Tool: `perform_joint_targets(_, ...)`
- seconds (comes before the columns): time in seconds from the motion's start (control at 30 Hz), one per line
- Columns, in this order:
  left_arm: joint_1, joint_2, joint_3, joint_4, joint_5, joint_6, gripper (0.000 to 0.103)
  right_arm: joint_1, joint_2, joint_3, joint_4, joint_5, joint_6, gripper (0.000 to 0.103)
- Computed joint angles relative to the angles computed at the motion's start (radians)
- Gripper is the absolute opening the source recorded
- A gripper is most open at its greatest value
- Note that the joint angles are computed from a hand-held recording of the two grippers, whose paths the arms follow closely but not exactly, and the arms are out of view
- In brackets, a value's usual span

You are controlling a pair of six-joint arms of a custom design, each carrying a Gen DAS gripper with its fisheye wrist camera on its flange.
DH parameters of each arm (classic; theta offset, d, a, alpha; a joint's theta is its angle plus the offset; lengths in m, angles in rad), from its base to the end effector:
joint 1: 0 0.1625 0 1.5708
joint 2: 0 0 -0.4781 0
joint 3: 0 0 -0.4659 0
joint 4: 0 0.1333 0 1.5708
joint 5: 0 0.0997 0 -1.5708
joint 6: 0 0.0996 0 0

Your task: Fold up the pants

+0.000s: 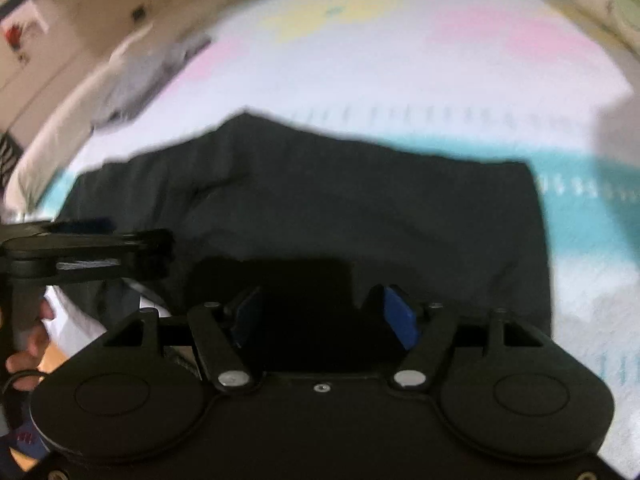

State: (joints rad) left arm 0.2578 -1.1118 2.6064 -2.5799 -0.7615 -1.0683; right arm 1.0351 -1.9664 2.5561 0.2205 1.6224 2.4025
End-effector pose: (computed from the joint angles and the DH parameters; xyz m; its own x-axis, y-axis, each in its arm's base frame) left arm -0.2410 -0.2760 0.0193 -0.6769 0.1652 -0.7173 0.5439 0.7688 -0.3363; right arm 0.0085 -0.2368 0.2038 -0.8704 -0.0203 0.4920 -0.2930 0.8244 -0.4843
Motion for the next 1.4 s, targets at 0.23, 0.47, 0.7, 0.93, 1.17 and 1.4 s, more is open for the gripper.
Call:
perform_joint_targets(0.23, 0.059, -0.187, 0.048, 0.15, 0.041, -0.2, 0.082, 0.094, 0.042, 0.001, -0.078, 0.037, 0.093, 0.07)
perform_joint_targets(0.47, 0.112, -0.319, 0.101, 0.179, 0.048, -0.258, 0.082, 0.246, 0.183, -0.032, -0.149, 0.147, 0.18, 0.061)
perform_joint_targets(0.7, 0.106, -0.495, 0.133, 0.426, 0.089, -0.439, 0.081, 0.365, 0.384, -0.066, -0.212, 0.236, 0.245, 0.061)
perform_joint_targets(0.93, 0.138, -0.646, 0.156, 0.576, 0.087, -0.517, 0.081, 0.497, 0.54, -0.098, -0.258, 0.393, 0.232, 0.075)
perform_joint_targets(1.17, 0.209, -0.647, 0.203, 0.399, 0.061, -0.422, 0.086, 0.513, 0.56, -0.109, -0.254, 0.405, 0.261, 0.077)
perform_joint_targets(1.4, 0.263, -0.451, 0.199, 0.058, 0.118, -0.235, 0.09, 0.511, 0.557, -0.104, -0.26, 0.4, 0.259, 0.077)
